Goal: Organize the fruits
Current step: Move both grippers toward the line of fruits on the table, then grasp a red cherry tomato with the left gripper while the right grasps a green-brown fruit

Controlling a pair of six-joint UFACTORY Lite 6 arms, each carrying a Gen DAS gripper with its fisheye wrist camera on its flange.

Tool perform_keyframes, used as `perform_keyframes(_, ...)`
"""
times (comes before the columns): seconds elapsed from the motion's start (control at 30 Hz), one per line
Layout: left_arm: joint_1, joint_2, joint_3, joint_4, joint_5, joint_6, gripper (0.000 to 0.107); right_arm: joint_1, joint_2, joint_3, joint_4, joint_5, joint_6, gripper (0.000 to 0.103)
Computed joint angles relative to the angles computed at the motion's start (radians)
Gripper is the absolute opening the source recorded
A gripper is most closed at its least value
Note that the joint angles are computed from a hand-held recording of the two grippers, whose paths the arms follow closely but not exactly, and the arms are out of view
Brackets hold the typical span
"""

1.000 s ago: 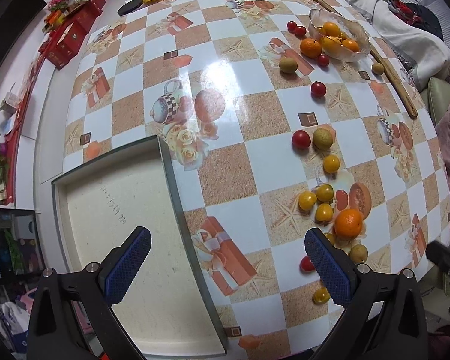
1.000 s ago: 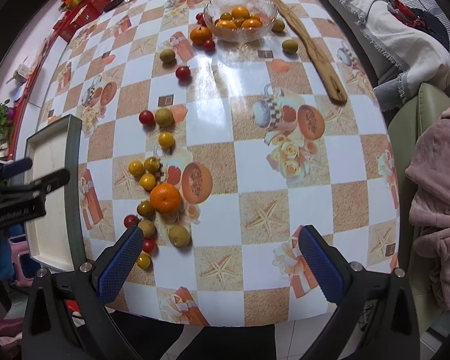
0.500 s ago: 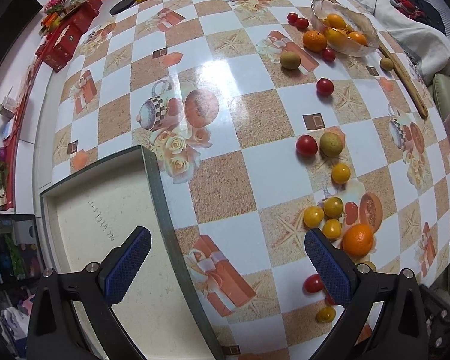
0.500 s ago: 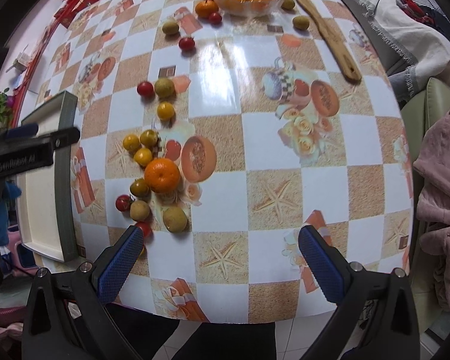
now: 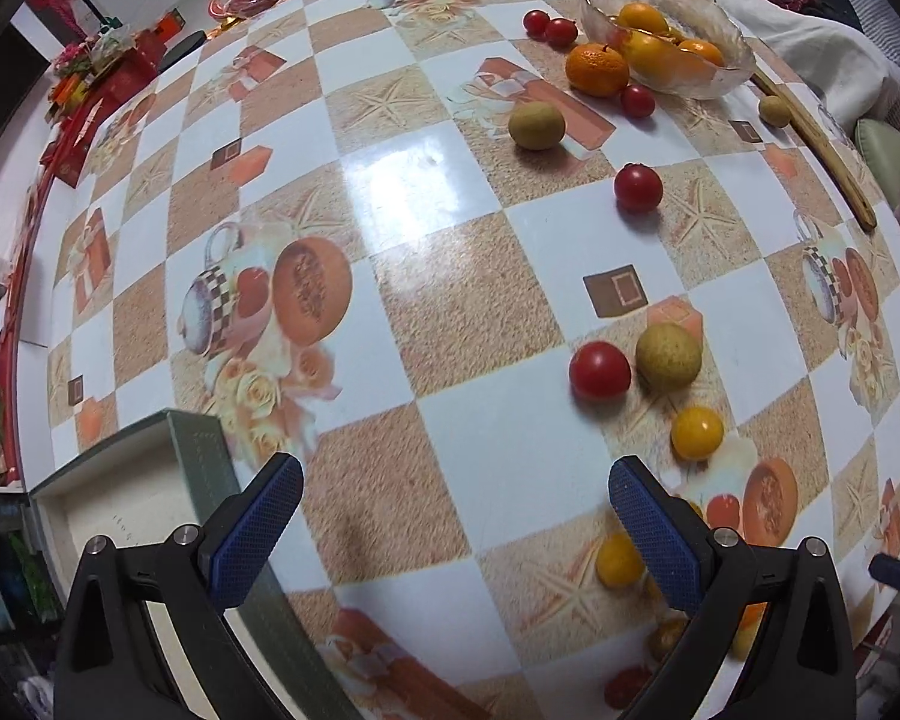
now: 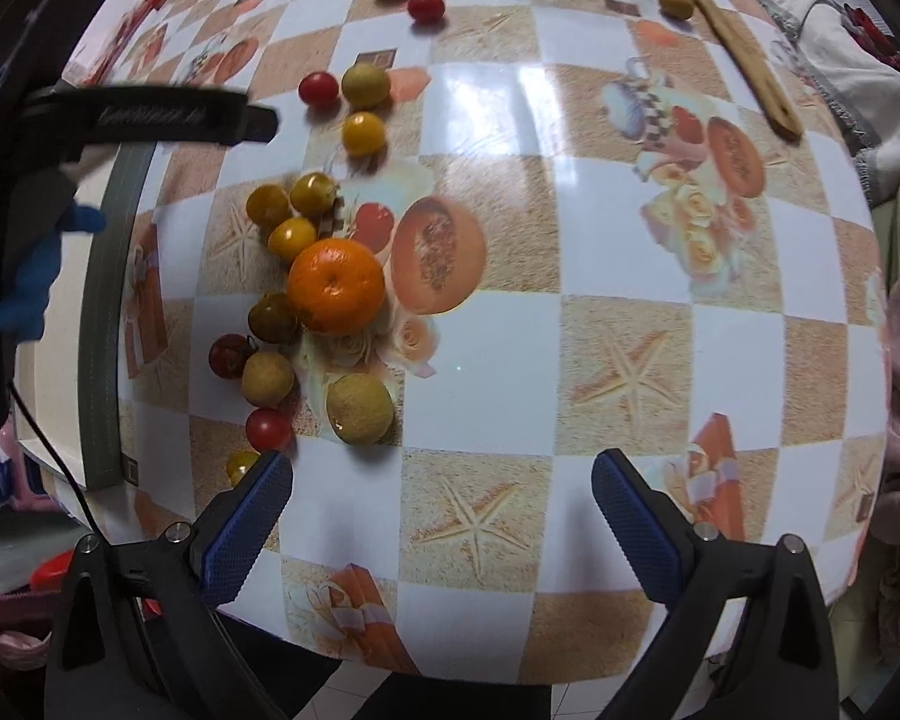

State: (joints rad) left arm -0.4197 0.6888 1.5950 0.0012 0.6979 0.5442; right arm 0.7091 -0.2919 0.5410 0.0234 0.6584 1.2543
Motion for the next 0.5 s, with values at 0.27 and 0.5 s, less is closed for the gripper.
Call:
perform_keyframes(0.27, -0.046, 0.012, -0.027, -0.025, -0.044, 0.022, 0.092, 0.019, 0.135, 0.009, -0.042, -0.134, -0.034, 0.081)
perform_keyframes(0.5, -0.065, 0.022, -0.030, -0.059, -0.061, 0.031, 0.084, 0.050, 0.283, 0.101, -0.164, -0.185, 0.022, 0.070)
